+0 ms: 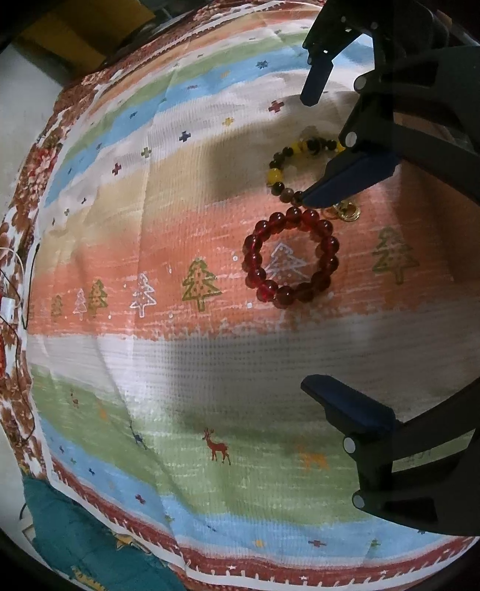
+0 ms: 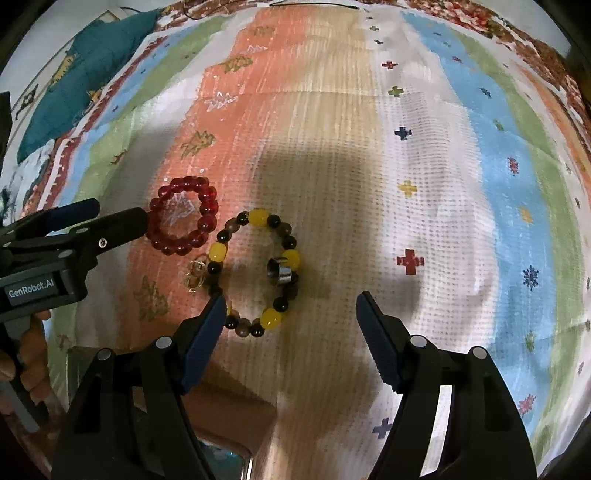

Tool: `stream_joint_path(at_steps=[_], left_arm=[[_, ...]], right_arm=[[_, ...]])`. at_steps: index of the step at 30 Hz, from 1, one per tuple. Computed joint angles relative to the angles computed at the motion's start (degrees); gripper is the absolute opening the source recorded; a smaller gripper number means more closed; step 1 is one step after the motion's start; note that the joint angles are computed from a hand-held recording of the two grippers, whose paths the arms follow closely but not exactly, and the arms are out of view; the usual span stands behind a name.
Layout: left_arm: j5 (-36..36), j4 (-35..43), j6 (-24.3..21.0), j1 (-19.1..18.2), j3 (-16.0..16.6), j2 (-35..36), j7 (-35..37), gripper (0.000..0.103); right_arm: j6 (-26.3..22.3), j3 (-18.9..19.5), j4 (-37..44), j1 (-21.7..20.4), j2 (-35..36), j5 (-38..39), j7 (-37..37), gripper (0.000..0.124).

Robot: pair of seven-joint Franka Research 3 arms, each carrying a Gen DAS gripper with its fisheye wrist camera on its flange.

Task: Organize jewelry

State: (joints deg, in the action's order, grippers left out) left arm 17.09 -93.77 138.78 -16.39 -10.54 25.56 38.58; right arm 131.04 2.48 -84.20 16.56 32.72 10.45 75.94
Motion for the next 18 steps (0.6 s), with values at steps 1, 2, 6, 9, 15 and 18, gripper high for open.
stream_joint_path(at_steps=[1,2,6,9,15,18], left_arm=[[-0.2,0.3,-0.1,0.1,0.0,0.3,0.2,0.088],[-0.3,0.4,-0.1,0.1,0.0,0.5,0.3,0.088],[-0.7,1.6,-0.6,0.3,-0.1,1.4,1.2,0.087],[-1.4,2.8,-1.5,0.4,-0.3,2.5,2.3,0.083],[-2.4,4.1,-2.7,0.5,-0.4,3.8,3.8,0.076],[-2.9,5.0,-3.0,0.7,-0.3,4.6,4.3,0.071]], right_arm=[[-0.3,0.1,0.3,0.0,0.3,0.1,0.0,0.073],[-0.5,0.1,0.7,0.0,0.6,0.1,0.0,0.073],[-1.2,0.0,2.0,0.3,1.7,-0.3,0.1,0.073],[-2.1,0.0,3.6,0.3,2.9,-0.2,0.2,0.073],[-2.4,-0.2,5.4,0.6,4.3,-0.6,0.6,0.072],[-2.4,-0.6,6.0,1.1,4.9,-1.6,1.0,0.064]])
